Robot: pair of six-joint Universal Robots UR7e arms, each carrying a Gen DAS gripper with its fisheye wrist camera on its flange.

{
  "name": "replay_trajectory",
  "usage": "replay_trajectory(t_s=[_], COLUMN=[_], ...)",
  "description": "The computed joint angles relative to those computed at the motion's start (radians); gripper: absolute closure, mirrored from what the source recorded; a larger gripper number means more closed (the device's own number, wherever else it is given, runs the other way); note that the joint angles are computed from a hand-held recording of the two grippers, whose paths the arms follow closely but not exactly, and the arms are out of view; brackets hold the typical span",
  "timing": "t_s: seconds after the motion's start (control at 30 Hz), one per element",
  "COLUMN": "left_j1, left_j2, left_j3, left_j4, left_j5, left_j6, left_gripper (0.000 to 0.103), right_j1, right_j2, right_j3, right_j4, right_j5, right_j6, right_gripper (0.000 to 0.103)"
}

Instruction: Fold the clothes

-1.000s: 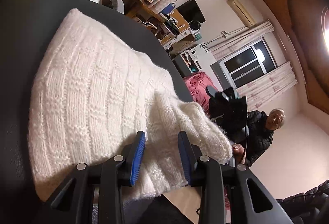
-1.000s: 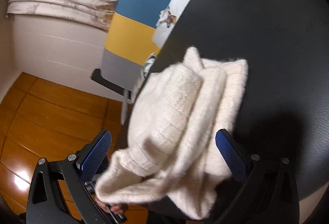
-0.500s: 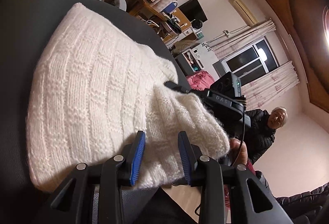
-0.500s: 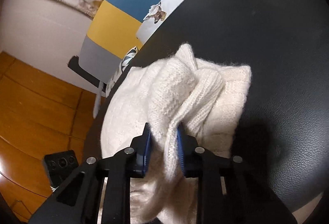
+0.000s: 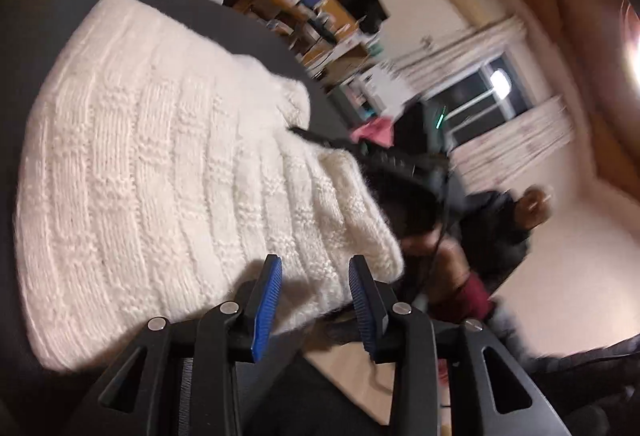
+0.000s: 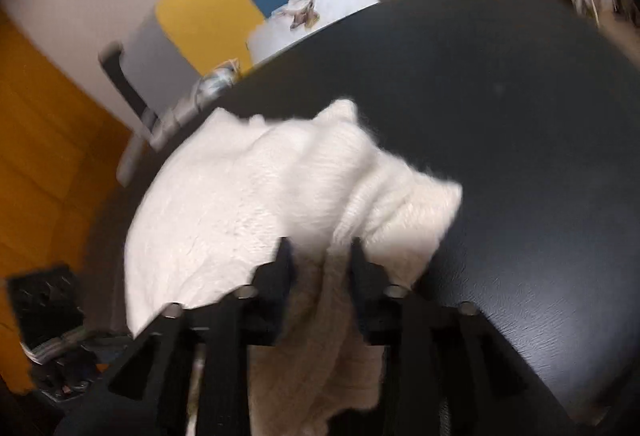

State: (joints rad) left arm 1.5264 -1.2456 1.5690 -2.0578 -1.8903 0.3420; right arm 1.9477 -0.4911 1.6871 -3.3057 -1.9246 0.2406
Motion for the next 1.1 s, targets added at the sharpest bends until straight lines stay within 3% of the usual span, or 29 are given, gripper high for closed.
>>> replay_trajectory(t_s=[0.1, 0.17, 0.23, 0.3, 0.37, 0.5, 0.63, 0.73, 0.83, 0.9, 0.97, 1.1], left_j1=[0.016, 0.022, 0.014, -0.012, -0.04, -0.118, -0.175, -0.205, -0.214, -0.218, -0.225, -0.21], left_j2=[-0.009, -0.004, 0.012, 0.035, 0.058, 0.116, 0.199, 0.242, 0.278, 0.284, 0.289, 0.271], left_j3=[-0.025, -0.056, -0.096, -0.136, -0.163, -0.203, -0.254, -0.255, -0.258, -0.239, -0.228, -0.217], left_j4=[-0.055, -0.087, -0.1, -0.097, -0.088, -0.024, 0.046, 0.034, 0.015, -0.022, -0.051, -0.066], left_j5=[-0.016, 0.016, 0.069, 0.109, 0.141, 0.224, 0.319, 0.39, 0.449, 0.47, 0.487, 0.45], left_j6=[-0.017, -0.035, -0.045, -0.014, 0.029, 0.124, 0.176, 0.203, 0.162, 0.159, 0.165, 0.12], left_gripper=[0.068, 0.068, 0.067, 0.067, 0.067, 0.067, 0.067, 0.067, 0.068, 0.068, 0.068, 0.069], right_j1=[-0.011, -0.007, 0.012, 0.052, 0.093, 0.106, 0.078, 0.069, 0.024, 0.005, -0.008, -0.036], right_j2=[-0.033, -0.07, -0.123, -0.153, -0.15, -0.115, -0.099, -0.069, -0.079, -0.085, -0.078, -0.108], right_j3=[0.113, 0.17, 0.214, 0.223, 0.192, 0.102, 0.018, -0.05, -0.032, -0.011, 0.009, 0.128], right_j4=[-0.221, -0.265, -0.191, -0.051, 0.065, 0.208, 0.491, 0.596, 0.593, 0.627, 0.659, 0.43], right_j5=[0.085, 0.17, 0.278, 0.313, 0.297, 0.306, 0.396, 0.451, 0.606, 0.578, 0.465, 0.488], right_j6=[-0.008, -0.058, -0.156, -0.263, -0.339, -0.4, -0.476, -0.524, -0.554, -0.538, -0.477, -0.4], right_gripper=[0.043, 0.034, 0.02, 0.017, 0.017, 0.017, 0.017, 0.017, 0.017, 0.017, 0.018, 0.019])
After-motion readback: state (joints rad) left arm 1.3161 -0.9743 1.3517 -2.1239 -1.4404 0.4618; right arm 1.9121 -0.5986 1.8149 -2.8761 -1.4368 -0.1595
